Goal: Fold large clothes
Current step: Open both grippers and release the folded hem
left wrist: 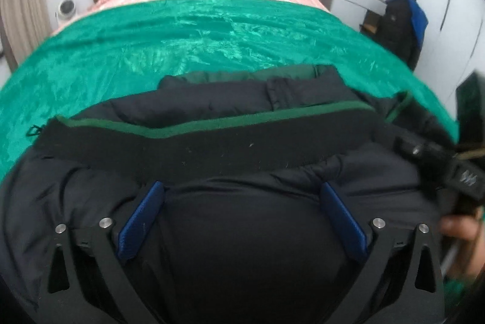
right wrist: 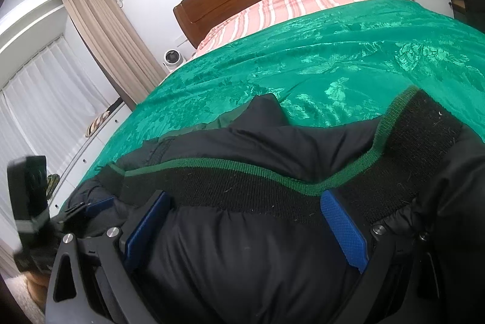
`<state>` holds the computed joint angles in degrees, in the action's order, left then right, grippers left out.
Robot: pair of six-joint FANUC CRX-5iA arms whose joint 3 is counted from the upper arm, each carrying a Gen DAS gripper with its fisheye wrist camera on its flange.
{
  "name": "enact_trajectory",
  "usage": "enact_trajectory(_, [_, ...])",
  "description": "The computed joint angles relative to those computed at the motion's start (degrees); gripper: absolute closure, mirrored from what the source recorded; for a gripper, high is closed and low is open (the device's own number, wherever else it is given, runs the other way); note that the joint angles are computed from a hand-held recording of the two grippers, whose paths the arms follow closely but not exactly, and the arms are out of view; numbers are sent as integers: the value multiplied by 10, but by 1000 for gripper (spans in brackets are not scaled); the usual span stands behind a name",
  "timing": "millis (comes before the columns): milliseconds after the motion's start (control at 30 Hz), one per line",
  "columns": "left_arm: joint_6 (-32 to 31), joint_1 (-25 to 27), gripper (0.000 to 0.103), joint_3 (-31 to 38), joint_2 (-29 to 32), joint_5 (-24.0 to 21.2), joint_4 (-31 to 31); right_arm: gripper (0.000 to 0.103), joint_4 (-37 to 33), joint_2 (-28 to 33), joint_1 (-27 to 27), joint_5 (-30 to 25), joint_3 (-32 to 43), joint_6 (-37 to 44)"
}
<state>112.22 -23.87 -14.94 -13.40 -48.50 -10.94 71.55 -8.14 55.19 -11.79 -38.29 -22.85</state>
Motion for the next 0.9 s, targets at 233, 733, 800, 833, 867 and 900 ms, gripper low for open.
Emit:
enact_trajectory(233, [1, -14, 3, 36, 4, -83, 3, 5, -99, 9, 35, -45, 27, 88])
enact_trajectory(733, [55, -94, 12, 21, -54, -160, -46, 4, -172, -128, 190, -236, 25, 101])
enact_trajectory(800, [92, -124, 12, 9, -59, -155, -79, 3, -118, -175, 238, -268, -19, 31])
enact_trajectory(833, [111, -139, 12, 0, -57, -145, -104, 3, -88, -199, 278, -304, -46, -20])
enact_trajectory(867, [118, -144, 11, -4, -54, -138, -115, 3, -75, -212, 312, -336, -62, -55])
enact_trajectory(900, [124, -146, 10, -5, -48, -133, -123, 3, -70, -217, 338, -365, -69, -80])
